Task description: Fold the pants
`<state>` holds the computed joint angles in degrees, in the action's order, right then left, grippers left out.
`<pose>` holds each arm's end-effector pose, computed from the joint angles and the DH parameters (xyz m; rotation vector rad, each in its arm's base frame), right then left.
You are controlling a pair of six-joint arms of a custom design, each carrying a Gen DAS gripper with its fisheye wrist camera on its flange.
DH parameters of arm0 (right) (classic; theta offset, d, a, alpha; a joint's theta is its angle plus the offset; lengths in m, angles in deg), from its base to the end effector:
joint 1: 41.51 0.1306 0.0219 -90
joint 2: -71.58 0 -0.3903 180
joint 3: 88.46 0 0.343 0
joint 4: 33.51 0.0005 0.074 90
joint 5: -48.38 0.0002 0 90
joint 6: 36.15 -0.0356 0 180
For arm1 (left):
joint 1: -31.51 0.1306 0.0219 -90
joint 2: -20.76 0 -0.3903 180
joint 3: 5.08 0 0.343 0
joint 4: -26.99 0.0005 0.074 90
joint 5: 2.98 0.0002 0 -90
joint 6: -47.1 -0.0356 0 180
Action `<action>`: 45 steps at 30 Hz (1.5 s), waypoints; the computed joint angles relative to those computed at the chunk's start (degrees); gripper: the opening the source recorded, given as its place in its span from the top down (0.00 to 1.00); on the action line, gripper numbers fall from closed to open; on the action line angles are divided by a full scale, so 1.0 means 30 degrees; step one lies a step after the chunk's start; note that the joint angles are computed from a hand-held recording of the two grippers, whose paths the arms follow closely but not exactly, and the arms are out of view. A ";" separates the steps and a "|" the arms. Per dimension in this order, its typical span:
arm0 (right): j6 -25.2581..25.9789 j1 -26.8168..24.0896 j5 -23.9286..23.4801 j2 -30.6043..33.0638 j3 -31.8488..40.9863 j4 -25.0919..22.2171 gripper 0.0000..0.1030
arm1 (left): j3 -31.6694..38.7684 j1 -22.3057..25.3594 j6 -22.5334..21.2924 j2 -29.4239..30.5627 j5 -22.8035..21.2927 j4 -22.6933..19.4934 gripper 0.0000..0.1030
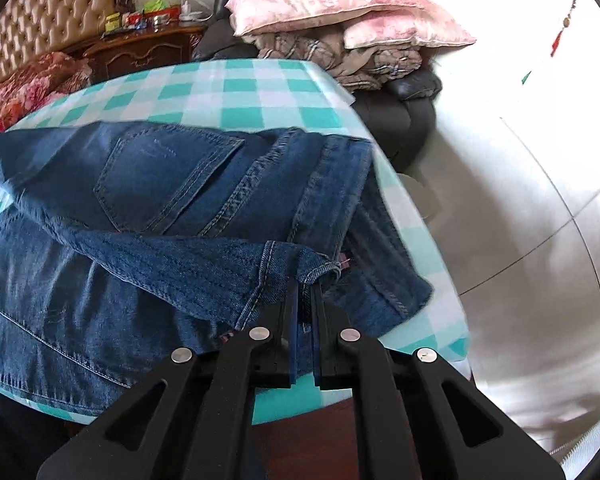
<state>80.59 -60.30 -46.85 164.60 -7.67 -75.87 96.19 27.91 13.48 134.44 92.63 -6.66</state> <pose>0.4183 -0.1394 0.3584 -0.2122 2.5213 -0.2060 0.5880 -0.0410 0.3354 -1.0488 2.2231 -0.5999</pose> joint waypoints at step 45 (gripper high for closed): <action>0.0429 -0.1537 -0.1832 0.4722 0.6908 -0.3013 0.98 | -1.3111 -0.7438 0.5620 -1.3110 -0.4396 -0.0888 0.99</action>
